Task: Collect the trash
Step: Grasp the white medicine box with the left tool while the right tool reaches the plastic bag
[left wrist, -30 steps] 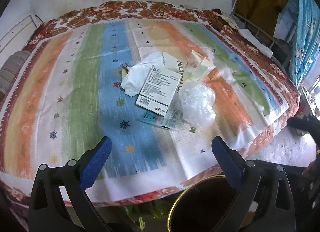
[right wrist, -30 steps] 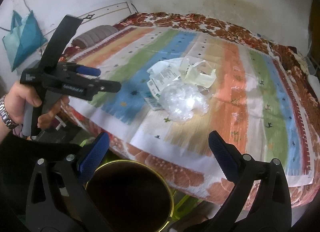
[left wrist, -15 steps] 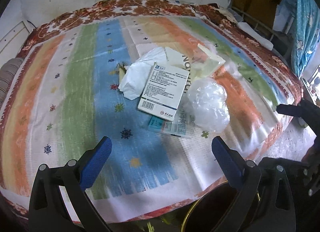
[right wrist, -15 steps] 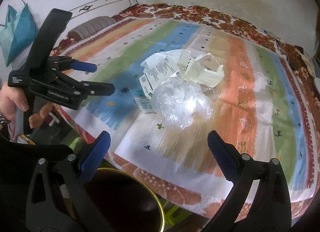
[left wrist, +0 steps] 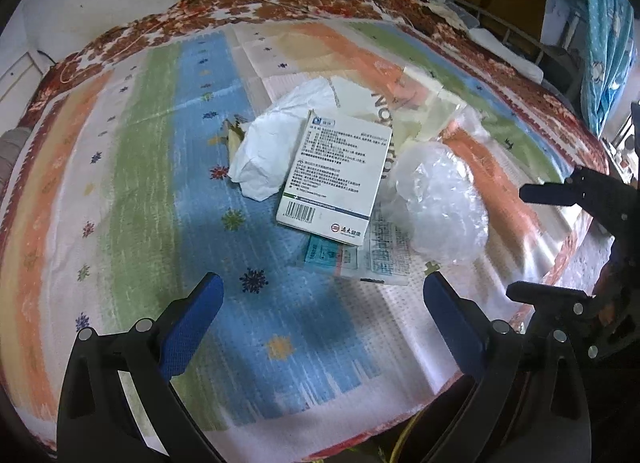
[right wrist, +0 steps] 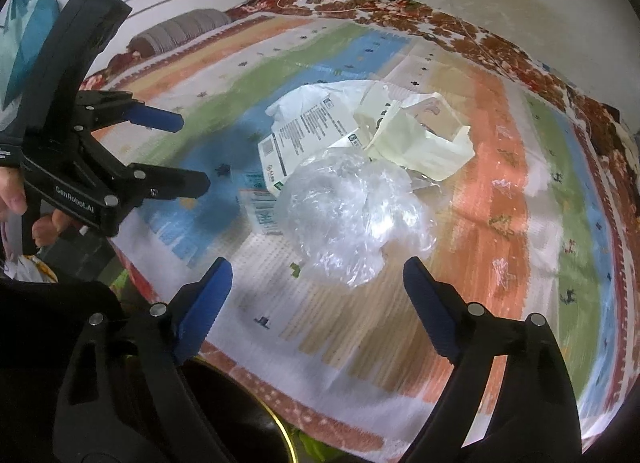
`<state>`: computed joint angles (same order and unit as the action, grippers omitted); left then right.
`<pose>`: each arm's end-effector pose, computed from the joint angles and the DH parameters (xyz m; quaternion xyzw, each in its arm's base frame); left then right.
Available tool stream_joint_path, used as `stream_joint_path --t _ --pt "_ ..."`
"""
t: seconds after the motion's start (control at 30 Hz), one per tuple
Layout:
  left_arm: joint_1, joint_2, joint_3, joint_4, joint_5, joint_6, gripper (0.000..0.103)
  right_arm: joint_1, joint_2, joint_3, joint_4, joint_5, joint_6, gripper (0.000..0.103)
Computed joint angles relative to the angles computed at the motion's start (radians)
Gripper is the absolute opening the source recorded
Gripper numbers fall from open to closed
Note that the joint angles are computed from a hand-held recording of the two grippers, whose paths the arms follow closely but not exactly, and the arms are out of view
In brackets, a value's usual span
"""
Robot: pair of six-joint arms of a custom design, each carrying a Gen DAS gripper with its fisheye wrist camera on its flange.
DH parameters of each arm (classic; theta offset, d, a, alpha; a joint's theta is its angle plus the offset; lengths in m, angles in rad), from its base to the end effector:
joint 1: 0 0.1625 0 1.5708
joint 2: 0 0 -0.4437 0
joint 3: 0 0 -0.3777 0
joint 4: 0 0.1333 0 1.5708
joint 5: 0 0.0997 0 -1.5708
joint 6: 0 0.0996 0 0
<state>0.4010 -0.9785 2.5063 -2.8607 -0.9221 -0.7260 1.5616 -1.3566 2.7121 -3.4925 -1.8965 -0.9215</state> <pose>-0.2395 -0.3117 0.0526 0.2440 0.9098 -0.1914 0.2760 0.0986 -0.3107 0.2009 0.3767 -0.8706 0.1765 0.2628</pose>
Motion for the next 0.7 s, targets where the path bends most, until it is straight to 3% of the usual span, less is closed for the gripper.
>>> stream_joint_path --t 0.1,0.3,0.43,0.7 --pt "0.025 0.024 -0.019 0.002 0.008 0.023 0.097 0.0 0.061 -0.014 -0.056 -0.026 -0.027 0.076" --pt "0.065 0.067 -0.044 -0.03 0.004 0.066 0.097 -0.02 0.102 -0.039 -0.061 -0.032 -0.048 0.064" --pt "0.079 0.099 -0.07 -0.018 0.003 0.105 0.097 -0.038 0.117 -0.056 -0.04 -0.039 -0.047 0.041" --pt "0.117 0.122 -0.118 0.004 0.013 0.198 0.097 -0.057 0.097 -0.061 0.02 -0.026 -0.037 0.022"
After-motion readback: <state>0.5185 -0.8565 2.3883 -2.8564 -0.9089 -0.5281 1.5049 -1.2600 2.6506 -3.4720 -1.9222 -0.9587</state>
